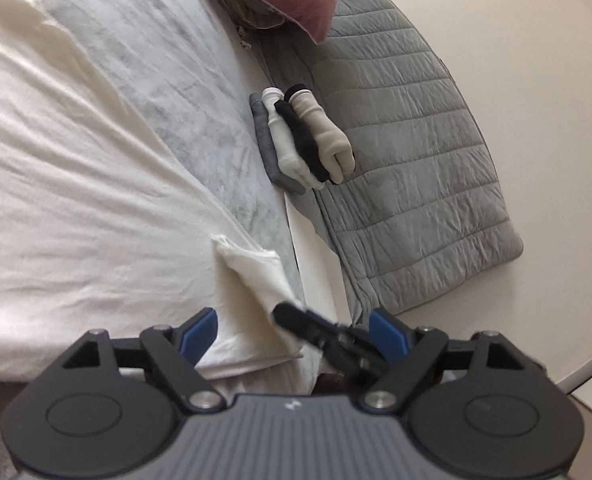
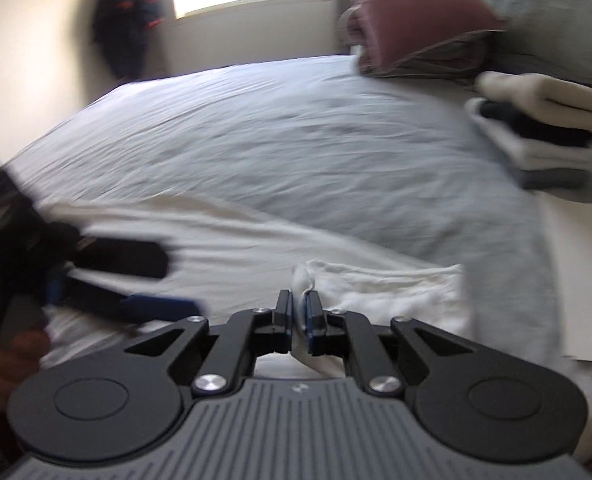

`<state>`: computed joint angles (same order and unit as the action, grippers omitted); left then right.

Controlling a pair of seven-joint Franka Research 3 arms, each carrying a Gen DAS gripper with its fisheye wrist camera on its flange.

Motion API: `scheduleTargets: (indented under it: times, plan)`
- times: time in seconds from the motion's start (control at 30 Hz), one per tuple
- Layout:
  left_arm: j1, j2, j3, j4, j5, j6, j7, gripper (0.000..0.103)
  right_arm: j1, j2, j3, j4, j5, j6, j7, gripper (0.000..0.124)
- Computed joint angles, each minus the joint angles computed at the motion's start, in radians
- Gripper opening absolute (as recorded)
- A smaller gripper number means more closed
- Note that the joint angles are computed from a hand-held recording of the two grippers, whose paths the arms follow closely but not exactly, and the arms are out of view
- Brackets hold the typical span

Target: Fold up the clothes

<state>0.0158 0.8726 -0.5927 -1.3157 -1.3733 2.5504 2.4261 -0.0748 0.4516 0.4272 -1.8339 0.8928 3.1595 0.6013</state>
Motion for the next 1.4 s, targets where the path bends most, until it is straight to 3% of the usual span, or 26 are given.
scheduleTargets:
  times: [0.1, 0.17, 0.4, 0.5, 0.53, 0.67, 0.77, 0.8, 0.93, 1.07, 1.27, 1.4]
  plan:
    - [0.005, -0.003, -0.01, -0.009, -0.031, 0.026, 0.009, 0.079, -0.031, -0.001, 0.055, -0.005, 0.031, -0.017, -0.045, 0.008]
    - [0.002, -0.011, -0.012, -0.016, -0.058, 0.057, 0.026, 0.065, -0.039, -0.005, 0.075, -0.004, 0.067, -0.025, -0.08, 0.008]
    - [-0.056, -0.03, 0.025, -0.012, -0.043, 0.196, -0.01, 0.043, -0.061, -0.019, 0.118, 0.01, 0.265, -0.084, -0.227, 0.008]
    - [-0.081, -0.045, 0.04, -0.026, 0.009, 0.286, -0.045, 0.021, -0.061, -0.025, 0.127, 0.013, 0.357, -0.107, -0.294, 0.008]
    - [-0.09, -0.051, 0.044, -0.033, 0.033, 0.325, -0.053, 0.003, -0.06, -0.027, 0.128, 0.014, 0.384, -0.118, -0.314, 0.008]
    - [-0.119, -0.082, 0.045, -0.066, 0.114, 0.507, -0.033, 0.003, -0.057, -0.012, 0.134, 0.037, 0.525, -0.143, -0.423, 0.007]
    - [-0.127, -0.109, 0.063, -0.097, 0.2, 0.559, -0.051, 0.003, -0.021, 0.004, 0.099, 0.062, 0.533, -0.182, -0.392, 0.007]
    - [-0.144, -0.122, 0.092, -0.109, 0.241, 0.571, -0.081, 0.003, -0.007, 0.007, 0.086, 0.072, 0.53, -0.193, -0.377, 0.007]
    - [-0.254, -0.175, 0.29, -0.139, 0.431, 0.55, -0.267, 0.003, 0.061, 0.03, 0.027, 0.132, 0.481, -0.248, -0.307, 0.007]
    - [-0.309, -0.21, 0.426, -0.159, 0.569, 0.509, -0.411, 0.003, 0.137, 0.088, -0.033, 0.239, 0.436, -0.305, -0.228, 0.007]
    - [-0.294, -0.244, 0.525, -0.205, 0.7, 0.472, -0.546, 0.003, 0.245, 0.22, -0.093, 0.438, 0.352, -0.39, -0.064, 0.007]
    - [-0.214, -0.267, 0.488, -0.252, 0.713, 0.499, -0.569, 0.003, 0.295, 0.317, -0.086, 0.575, 0.257, -0.421, 0.026, 0.007]
